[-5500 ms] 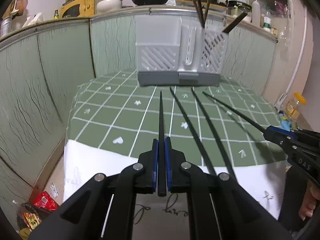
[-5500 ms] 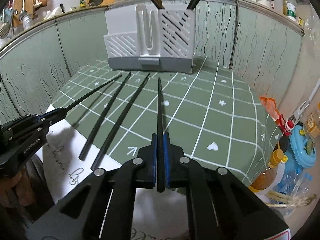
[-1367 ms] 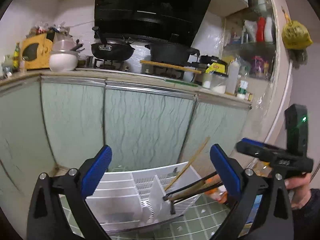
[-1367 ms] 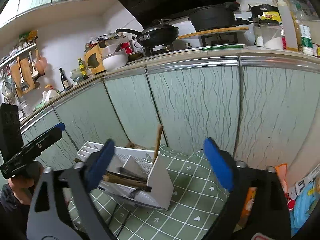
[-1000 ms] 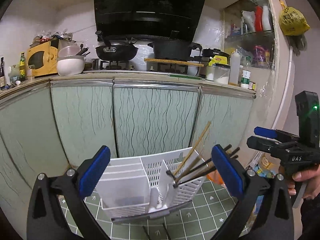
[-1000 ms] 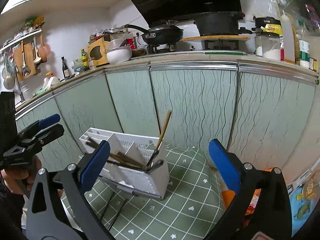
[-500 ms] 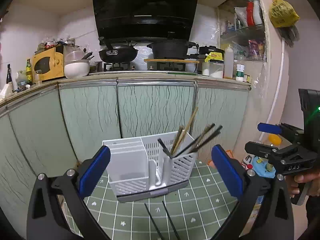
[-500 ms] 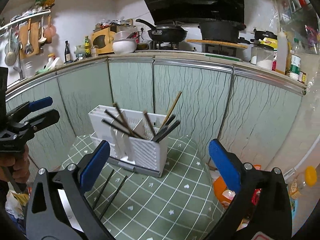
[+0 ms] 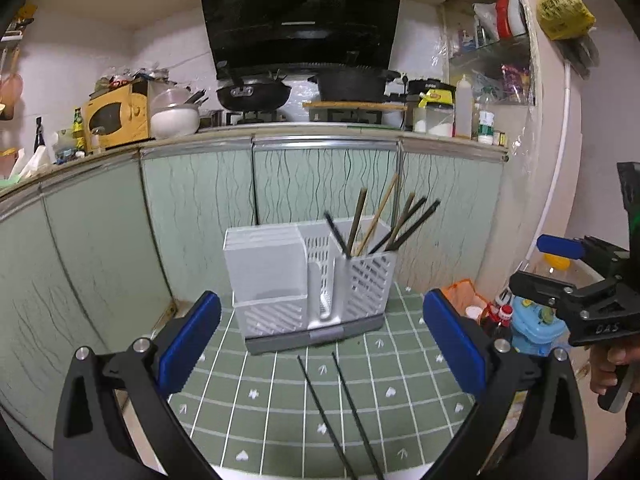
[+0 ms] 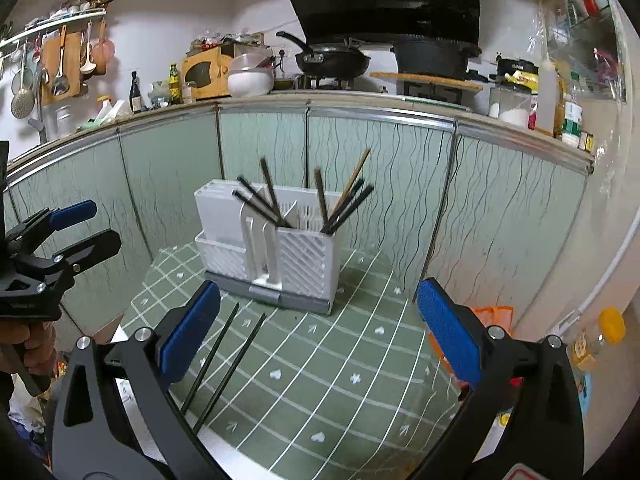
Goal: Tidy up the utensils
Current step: 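Withdraw both open tools from the holder toward the remaining black chopsticks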
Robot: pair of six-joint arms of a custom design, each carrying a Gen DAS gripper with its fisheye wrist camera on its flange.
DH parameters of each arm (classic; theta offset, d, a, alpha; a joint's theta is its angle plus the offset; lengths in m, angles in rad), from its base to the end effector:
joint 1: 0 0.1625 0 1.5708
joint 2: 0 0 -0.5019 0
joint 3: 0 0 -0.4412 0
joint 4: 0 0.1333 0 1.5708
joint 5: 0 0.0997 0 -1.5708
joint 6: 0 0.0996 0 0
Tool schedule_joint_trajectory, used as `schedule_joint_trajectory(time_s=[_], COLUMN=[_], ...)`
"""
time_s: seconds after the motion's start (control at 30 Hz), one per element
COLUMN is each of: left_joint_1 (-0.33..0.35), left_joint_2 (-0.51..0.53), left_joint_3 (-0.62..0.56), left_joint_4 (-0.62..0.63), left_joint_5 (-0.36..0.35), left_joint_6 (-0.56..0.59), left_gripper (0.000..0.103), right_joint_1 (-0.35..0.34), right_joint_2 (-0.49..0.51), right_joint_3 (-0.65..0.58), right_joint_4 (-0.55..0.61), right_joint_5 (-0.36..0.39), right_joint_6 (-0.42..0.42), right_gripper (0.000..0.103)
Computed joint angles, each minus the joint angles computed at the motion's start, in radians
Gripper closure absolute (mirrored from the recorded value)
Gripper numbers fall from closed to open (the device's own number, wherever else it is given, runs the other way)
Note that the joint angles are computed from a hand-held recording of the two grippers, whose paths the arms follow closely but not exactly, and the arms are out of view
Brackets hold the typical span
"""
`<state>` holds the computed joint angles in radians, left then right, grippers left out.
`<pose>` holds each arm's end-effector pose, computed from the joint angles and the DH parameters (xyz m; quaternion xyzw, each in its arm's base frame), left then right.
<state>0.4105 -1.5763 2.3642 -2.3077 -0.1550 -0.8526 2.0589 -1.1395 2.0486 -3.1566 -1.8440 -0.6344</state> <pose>-0.2809 -0.3750 0.3312 0.1328 0.7480 -0.5389 0.3640 0.3841 -0.4965 0.2580 0.4591 -0.8152 0.3186 0.1521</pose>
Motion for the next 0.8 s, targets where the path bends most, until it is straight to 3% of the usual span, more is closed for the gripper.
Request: schedule_joint_trajectory(time_s=[0.43,0.57,0.8], left_joint_1=[-0.026,-0.027,-0.025], left_joint_2=[-0.068,-0.063,-0.085], left_joint_3=[-0.01,-0.006,0.04], left_joint_4=[0.878,1.031,1.073], left_joint_5=[-0.018,-0.047,-0.091], left_joint_6=[-0.78,-0.92,-1.017], left_gripper=[0.004,0.004,0.004], right_joint_1=[-0.032,-0.046,-0.062], right_joint_2=[0.02,0.041,0.091], right_joint_3=[0.135,0.165,0.213], right_joint_4=[-0.128,-0.156,-0.208], right_joint_5=[-0.017,-0.016,-0.032], right_joint_6=[-0.017,-0.015,-0.019], right_gripper=[0.008,0.008,0.008])
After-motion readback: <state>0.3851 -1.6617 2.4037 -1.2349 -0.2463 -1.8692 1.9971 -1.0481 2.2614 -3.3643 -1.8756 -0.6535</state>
